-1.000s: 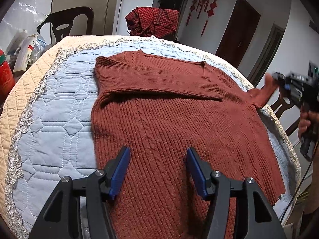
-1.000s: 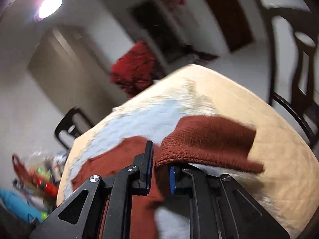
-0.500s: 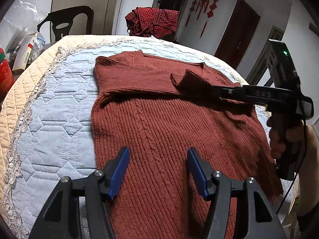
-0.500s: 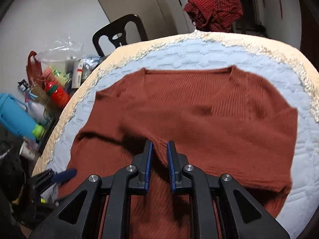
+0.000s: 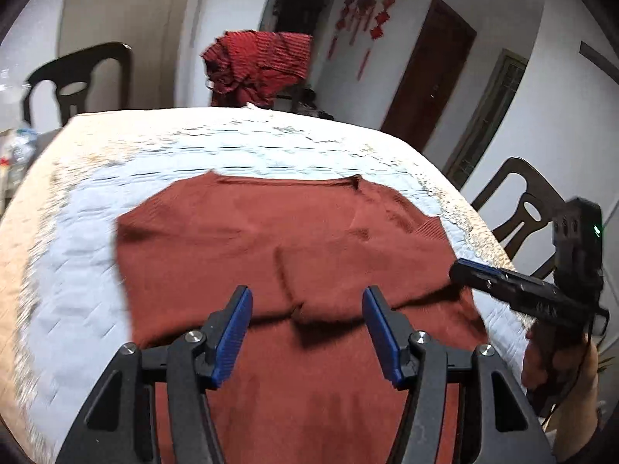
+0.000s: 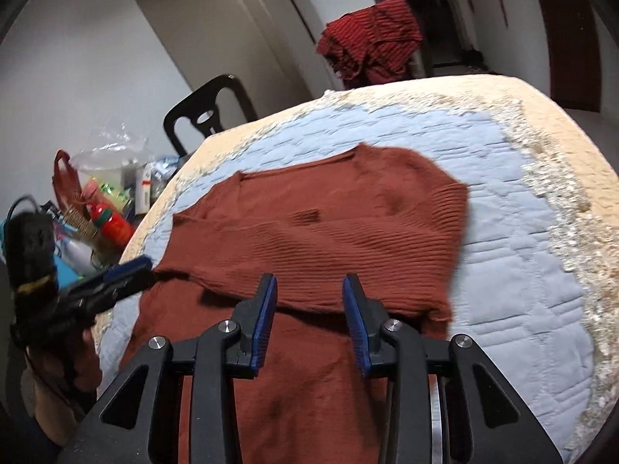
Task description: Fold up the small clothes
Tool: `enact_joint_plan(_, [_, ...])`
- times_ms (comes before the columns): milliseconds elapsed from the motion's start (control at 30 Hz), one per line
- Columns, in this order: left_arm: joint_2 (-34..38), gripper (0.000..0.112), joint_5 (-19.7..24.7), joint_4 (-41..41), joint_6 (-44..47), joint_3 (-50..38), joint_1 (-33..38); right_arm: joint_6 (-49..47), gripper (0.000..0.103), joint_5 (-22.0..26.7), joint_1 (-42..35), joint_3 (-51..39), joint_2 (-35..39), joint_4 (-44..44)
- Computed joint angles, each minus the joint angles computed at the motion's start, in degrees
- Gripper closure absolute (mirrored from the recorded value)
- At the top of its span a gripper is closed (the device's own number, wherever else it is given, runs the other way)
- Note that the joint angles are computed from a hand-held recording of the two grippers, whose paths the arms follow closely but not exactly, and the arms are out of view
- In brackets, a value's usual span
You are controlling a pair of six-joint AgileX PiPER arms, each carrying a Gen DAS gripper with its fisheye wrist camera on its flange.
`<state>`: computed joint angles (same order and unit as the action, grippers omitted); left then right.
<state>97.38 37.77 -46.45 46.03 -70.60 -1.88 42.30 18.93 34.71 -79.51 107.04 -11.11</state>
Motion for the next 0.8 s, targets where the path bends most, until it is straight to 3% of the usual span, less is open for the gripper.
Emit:
enact_joint_plan(167, [7.24,0.060,-0.76,9.52,-10.08,-6.98,-4.43,11.37,0.067,8.78,1.91,-3.95,0.86,-14.86])
enact_joint_plan(333, [9.90,0.067,-2.53,16.04,-16.03,-8.66,-7.76,12.82,0.067,12.72,2.26,-6.05,2.54,-18.80])
enact_joint_plan(500, [9.69,0.098,-2.32,17.53,-16.16,-9.17,-8.46,11.69,0.067,12.22,1.33,-6.32,3.75,-18.50])
enact_joint_plan(633, [7.74,0.101,-4.16,17.52,-14.54,-7.97,-9.79,10.99,0.067,11.46,0.79,-6.05,3.81,-18.41])
enact_joint_plan(800, [6.38,0.101,-3.15,12.17,-9.98,-10.31,-9.53,11.47,0.067,9.83,-0.16,-4.82,3.24,-18.60])
